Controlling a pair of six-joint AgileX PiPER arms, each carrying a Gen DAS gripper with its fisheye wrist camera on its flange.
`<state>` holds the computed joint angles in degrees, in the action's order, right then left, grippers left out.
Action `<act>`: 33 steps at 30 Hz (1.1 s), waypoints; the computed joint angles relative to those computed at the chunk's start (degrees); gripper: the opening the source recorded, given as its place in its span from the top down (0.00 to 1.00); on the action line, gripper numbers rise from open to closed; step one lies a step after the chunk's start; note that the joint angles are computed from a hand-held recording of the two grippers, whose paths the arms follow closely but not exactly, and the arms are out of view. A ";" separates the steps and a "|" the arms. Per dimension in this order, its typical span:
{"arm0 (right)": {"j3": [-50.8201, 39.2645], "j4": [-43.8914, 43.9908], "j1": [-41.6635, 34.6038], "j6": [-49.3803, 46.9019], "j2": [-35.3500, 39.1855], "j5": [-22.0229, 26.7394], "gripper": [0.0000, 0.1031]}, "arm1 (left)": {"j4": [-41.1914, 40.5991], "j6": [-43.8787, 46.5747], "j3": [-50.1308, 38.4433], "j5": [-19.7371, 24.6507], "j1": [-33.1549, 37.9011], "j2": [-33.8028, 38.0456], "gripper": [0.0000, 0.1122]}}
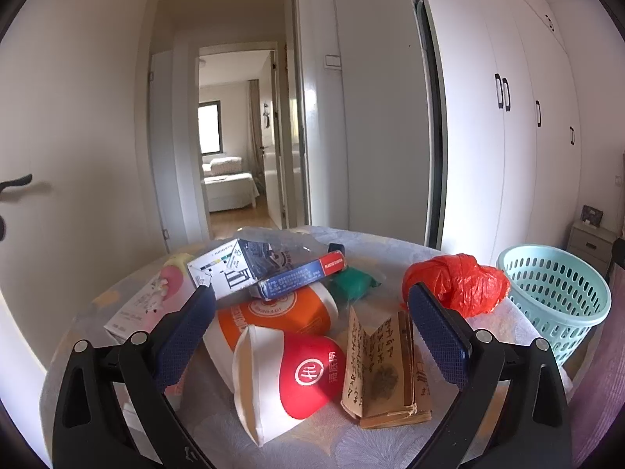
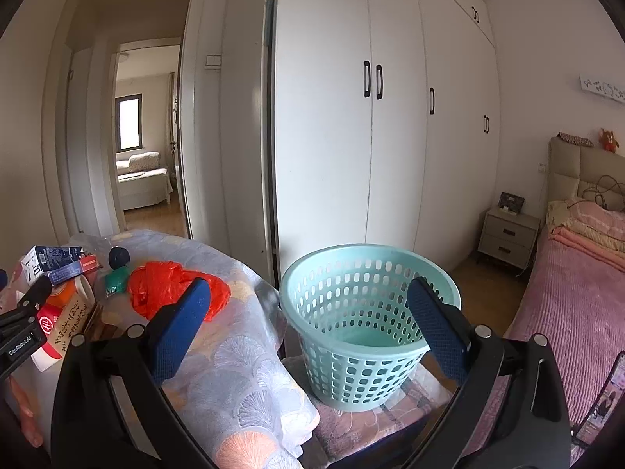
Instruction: Collect trash
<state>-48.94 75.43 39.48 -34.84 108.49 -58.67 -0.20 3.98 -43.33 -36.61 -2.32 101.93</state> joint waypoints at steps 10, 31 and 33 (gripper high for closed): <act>2.56 -1.32 -0.74 2.62 -1.45 0.26 0.07 | 0.47 0.01 -0.54 0.64 0.15 0.17 0.15; 1.90 -0.63 -1.12 2.11 -0.87 1.58 0.07 | 1.72 -1.79 -0.82 1.27 0.88 0.38 0.15; 1.71 -0.49 -0.96 1.71 -0.89 1.58 0.07 | 1.73 -1.80 -0.78 1.18 0.88 0.37 0.15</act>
<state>-47.23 74.94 38.53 -33.14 107.60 -57.09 1.54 2.18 -44.10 -35.42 -1.44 102.30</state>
